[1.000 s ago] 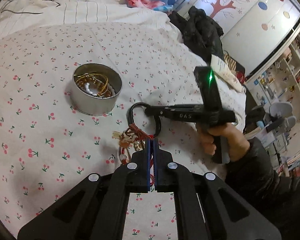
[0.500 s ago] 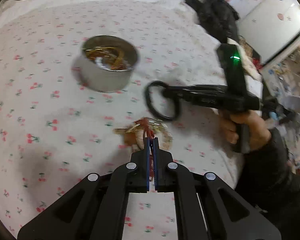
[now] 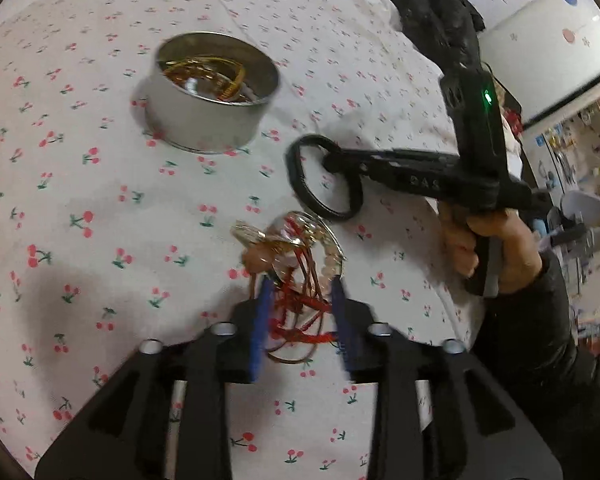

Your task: Organize jewelry

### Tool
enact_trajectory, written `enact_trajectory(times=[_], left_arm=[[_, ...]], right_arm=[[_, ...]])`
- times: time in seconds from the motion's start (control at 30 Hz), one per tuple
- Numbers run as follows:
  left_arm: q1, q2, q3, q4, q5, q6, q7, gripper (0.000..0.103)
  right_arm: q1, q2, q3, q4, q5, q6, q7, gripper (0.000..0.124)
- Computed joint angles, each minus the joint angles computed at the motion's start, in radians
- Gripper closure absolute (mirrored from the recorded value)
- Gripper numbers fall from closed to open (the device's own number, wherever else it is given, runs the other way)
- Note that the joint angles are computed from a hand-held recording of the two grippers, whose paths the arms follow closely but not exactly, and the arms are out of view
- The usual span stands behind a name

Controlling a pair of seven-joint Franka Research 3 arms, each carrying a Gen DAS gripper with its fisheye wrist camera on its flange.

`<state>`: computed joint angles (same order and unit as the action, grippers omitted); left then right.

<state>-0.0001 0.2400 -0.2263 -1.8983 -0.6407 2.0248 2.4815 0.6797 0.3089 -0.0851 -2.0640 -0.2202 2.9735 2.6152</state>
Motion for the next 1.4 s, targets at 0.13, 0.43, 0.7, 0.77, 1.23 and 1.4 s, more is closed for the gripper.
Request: enact_trajectory(times=[0.13,0.43,0.7,0.77,1.23,1.4], left_arm=[[0.005,0.003,0.004,0.001,-0.014,0.031,-0.025,0.068],[-0.035,-0.037,-0.01,-0.084,0.056,0.257,-0.035,0.039],[-0.032,-0.02,-0.026,-0.081,0.067,0.262,-0.049,0.088],[-0.006,-0.031,-0.025,-0.07,-0.007,0.225,-0.01,0.088],[0.035,-0.053,0.017,-0.031,-0.245,0.113,0.074,0.088],[0.036,-0.054,0.023,-0.029,-0.266,0.13,0.078,0.088]], right_arm=[[0.001,0.001,-0.001,0.001,-0.001,-0.001,0.0,0.109],[0.002,0.013,0.003,0.018,-0.007,-0.014,-0.011,0.102],[-0.001,0.015,0.006,0.021,0.008,-0.01,-0.02,0.102],[0.003,0.017,0.003,0.023,0.007,-0.012,-0.019,0.102],[0.005,-0.018,-0.002,-0.046,0.055,0.122,-0.049,0.114],[0.078,-0.057,-0.075,-0.097,0.099,0.225,-0.074,0.114]])
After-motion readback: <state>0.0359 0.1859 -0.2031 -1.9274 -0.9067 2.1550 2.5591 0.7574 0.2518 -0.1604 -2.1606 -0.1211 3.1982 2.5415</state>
